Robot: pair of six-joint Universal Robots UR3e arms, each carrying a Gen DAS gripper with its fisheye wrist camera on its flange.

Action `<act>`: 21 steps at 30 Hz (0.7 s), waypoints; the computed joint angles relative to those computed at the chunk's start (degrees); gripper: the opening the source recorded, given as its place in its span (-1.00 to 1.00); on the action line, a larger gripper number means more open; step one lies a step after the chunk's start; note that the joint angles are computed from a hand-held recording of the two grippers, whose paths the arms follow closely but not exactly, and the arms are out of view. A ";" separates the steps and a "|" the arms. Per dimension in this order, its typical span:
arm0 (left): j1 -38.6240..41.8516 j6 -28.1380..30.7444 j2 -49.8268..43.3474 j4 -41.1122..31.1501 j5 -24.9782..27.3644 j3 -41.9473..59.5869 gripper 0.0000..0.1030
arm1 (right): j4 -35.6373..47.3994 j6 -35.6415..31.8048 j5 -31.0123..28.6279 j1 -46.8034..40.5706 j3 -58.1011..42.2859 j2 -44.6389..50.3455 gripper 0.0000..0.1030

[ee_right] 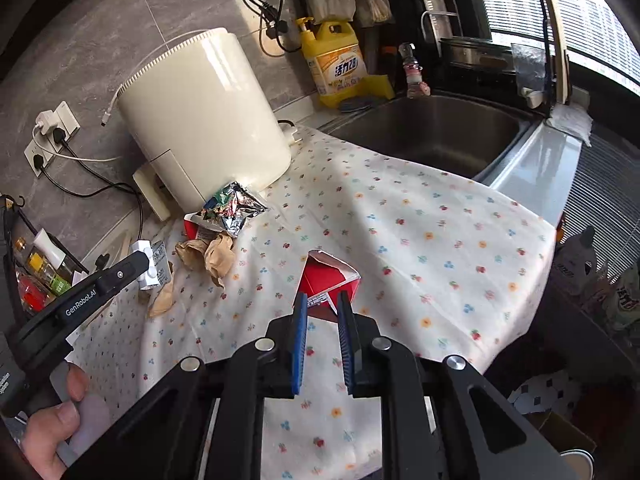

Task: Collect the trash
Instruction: 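Carry the blister pack and red-white box over the bucket and open both tools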

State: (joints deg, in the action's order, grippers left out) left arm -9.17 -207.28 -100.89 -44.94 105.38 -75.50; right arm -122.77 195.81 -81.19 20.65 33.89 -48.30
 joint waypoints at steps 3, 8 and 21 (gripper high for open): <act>-4.22 -0.36 -0.85 -1.67 1.25 2.19 -0.61 | -6.39 -0.43 0.26 -2.37 17.02 -11.19 -0.70; -11.38 -1.81 -3.55 -4.15 3.25 6.83 -0.61 | -10.59 -2.16 0.69 -7.24 36.19 -26.48 -0.70; -30.45 -7.19 -17.26 -13.26 8.06 26.64 -0.61 | -2.09 -12.82 9.42 -29.32 67.36 -62.97 -0.70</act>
State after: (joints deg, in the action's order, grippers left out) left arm -39.62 -214.48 -118.15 -58.20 113.44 -48.86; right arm -124.86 182.99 -71.77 -8.67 101.25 -111.27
